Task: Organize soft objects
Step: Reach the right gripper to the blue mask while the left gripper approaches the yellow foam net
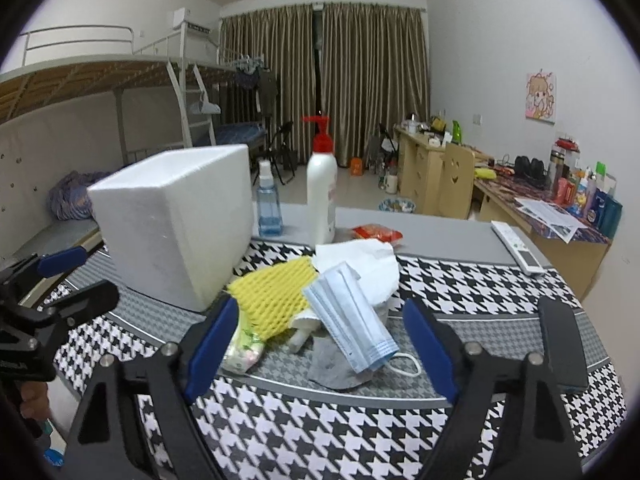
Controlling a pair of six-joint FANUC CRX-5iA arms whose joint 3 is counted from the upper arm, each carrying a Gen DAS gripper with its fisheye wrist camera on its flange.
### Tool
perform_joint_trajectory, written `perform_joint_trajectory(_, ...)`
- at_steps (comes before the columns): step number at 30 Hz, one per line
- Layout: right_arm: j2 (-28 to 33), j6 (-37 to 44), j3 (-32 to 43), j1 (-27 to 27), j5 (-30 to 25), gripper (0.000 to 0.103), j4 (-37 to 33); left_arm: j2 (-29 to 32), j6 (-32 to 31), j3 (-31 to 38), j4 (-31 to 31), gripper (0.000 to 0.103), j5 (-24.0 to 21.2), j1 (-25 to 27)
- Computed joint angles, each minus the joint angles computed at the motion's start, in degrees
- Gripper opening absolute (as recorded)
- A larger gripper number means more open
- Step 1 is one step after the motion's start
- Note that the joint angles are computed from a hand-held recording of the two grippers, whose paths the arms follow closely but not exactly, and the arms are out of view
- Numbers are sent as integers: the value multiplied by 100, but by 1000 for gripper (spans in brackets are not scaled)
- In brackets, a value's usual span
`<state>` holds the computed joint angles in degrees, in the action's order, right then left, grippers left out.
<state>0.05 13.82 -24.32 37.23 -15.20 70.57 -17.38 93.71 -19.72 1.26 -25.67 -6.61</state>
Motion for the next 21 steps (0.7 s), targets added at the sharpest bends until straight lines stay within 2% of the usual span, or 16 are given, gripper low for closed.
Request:
perform_joint_trajectory(7, 346, 1410, 571, 219, -488, 78, -1604, 265, -239, 104, 212, 102, -94, 81)
perform_joint_trajectory(14, 577, 1978, 912, 258, -772, 73, -2228, 538, -597, 213, 556, 102, -138, 90)
perform_joint_trajectory(18, 749, 2638, 1240, 285, -991, 62, -2965, 686, -702, 286, 654, 102, -165, 56)
perform_joint_trajectory(21, 805, 2937, 1384, 273, -1070, 58, -3353, 825, -771, 367, 718, 102, -209, 17)
